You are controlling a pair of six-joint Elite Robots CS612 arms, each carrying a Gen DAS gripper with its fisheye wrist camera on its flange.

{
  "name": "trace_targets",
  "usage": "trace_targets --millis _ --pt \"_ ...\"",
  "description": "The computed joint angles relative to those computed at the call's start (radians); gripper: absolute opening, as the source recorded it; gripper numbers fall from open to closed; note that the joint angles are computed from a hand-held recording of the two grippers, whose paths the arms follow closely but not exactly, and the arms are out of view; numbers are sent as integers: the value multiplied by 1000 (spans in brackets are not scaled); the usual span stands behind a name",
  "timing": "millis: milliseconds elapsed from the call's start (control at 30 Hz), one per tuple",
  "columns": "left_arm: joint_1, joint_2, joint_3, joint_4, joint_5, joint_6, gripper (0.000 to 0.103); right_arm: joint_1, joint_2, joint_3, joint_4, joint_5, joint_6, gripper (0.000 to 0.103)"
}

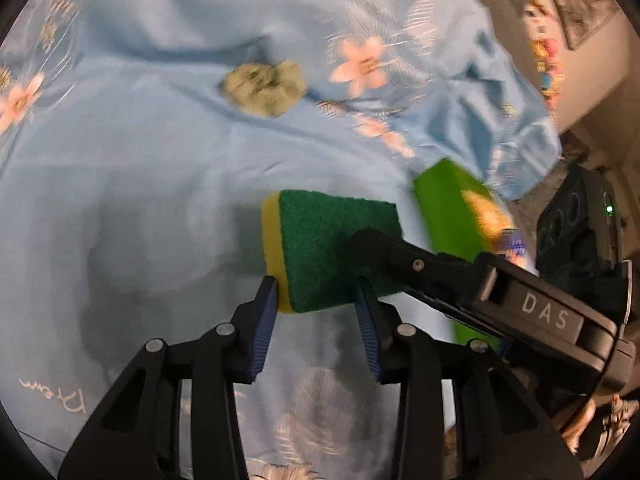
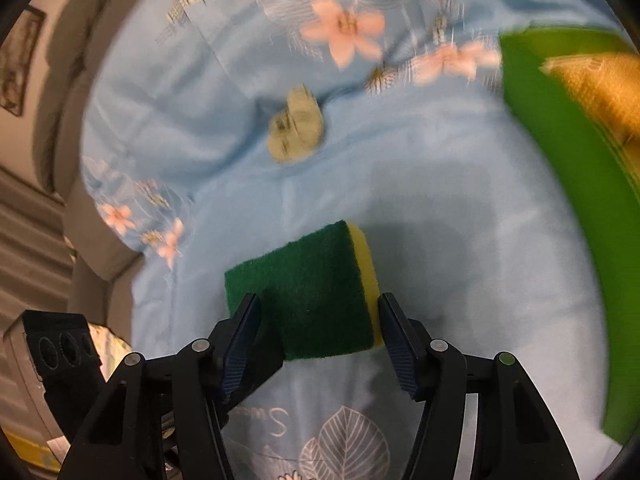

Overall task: Organize soft objects
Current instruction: 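Carry the sponge into the green box and open the right gripper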

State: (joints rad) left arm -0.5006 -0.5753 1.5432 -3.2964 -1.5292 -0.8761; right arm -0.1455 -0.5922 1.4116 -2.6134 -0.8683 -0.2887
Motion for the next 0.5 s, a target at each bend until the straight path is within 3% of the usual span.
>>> trace_targets --millis 200,300,500 --pt "-26 -18 -47 -29 44 106 36 -46 -27 35 -214 60 97 63" --pt "-40 -3 -104 -13 59 169 38 -65 -29 29 -292 54 178 63" --pt "-50 50 -226 -7 16 252 38 -105 -7 -8 -416 55 328 63"
